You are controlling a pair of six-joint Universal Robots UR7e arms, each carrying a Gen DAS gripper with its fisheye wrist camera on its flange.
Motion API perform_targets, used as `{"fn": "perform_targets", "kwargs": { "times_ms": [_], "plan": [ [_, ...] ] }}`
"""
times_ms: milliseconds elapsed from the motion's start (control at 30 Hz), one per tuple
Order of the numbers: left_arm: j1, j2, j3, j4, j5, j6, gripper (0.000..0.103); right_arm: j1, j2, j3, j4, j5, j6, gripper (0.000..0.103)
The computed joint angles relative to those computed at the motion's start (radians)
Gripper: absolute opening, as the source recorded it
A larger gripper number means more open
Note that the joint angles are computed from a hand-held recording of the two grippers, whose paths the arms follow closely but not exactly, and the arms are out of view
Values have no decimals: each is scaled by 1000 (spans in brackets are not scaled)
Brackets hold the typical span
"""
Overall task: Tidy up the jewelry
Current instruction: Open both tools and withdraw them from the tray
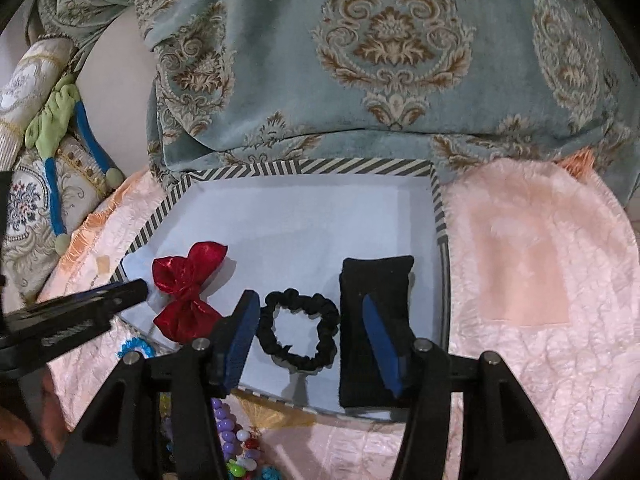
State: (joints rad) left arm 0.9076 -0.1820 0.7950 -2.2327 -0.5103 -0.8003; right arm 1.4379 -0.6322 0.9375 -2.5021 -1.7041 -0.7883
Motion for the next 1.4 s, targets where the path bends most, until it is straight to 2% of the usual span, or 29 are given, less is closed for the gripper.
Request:
{"fn": "perform_targets", "kwargs": {
  "times_ms": [200, 267, 567, 967, 1400],
  "plan": [
    [-40, -96, 188, -23, 38, -80, 18, 12, -91, 130, 5, 16, 23, 57],
    [-56, -121, 242, -26, 50, -107, 18, 16, -128, 187, -23, 21, 12, 60],
    [-115, -182, 388, -57, 91, -174, 18, 27, -292, 418, -116, 27, -27, 62],
    [-186, -222, 486, -99, 174, -185, 18, 30, -426, 571, -171, 54, -70, 63],
    [-205, -248, 537, -110, 172, -212, 18, 32, -468, 624, -180, 65, -87, 67]
  ]
}}
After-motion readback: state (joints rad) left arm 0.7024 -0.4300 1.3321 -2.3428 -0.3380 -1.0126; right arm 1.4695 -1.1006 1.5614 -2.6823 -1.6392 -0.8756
